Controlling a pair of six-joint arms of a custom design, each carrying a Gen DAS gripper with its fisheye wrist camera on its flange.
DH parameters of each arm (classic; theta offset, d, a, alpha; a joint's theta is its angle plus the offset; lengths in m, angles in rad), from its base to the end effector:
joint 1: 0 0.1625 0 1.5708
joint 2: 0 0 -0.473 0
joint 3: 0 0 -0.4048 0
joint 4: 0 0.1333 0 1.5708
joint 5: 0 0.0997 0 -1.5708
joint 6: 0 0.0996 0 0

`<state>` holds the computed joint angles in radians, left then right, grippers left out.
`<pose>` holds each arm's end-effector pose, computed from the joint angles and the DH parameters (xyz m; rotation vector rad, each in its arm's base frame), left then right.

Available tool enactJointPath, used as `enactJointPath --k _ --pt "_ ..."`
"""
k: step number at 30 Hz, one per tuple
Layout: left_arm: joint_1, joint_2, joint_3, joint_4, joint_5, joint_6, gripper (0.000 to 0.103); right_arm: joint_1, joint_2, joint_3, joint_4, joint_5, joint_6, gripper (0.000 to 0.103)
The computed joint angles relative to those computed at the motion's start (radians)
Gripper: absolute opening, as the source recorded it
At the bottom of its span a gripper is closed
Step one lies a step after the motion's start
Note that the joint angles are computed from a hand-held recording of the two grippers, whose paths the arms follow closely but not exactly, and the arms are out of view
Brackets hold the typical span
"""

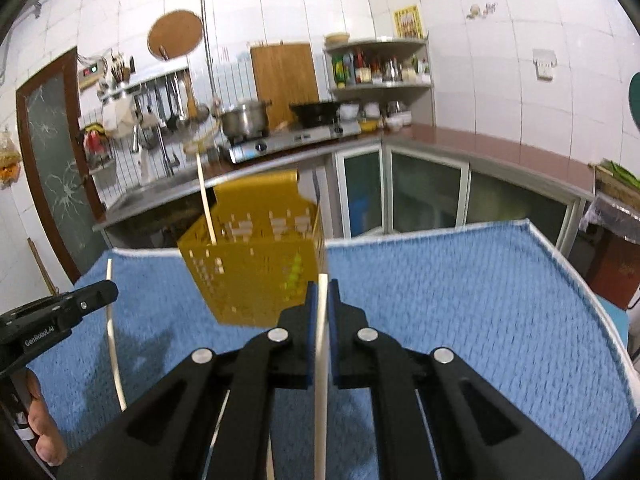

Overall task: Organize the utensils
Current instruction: 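Lift both held chopsticks and carry them above the yellow holder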

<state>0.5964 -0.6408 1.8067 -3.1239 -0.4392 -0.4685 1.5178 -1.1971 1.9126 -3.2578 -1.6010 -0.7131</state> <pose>-0.4097 -0.5482 0.0716 0.2870 2.2110 -1.2537 0.0974 -0.6227 0.3635 0.7880 -2.3614 1.2049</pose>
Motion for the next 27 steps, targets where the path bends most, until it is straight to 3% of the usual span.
enactJointPath --k 5,15,22,27 --pt "-0.014 0.023 -0.028 -0.119 0.046 0.135 0.004 0.005 -0.002 -0.025 -0.021 0.05 0.003 0.005" --pt "-0.019 0.037 -0.124 -0.247 0.055 0.338 0.004 0.035 0.018 -0.108 -0.028 0.091 0.028 0.005" --pt "-0.016 0.085 -0.292 -0.406 0.054 0.61 0.004 0.087 0.043 -0.202 -0.025 0.114 0.045 0.005" --pt "0.002 0.128 -0.441 -0.472 0.012 0.757 0.004 0.12 0.073 -0.284 -0.016 0.136 0.093 0.005"
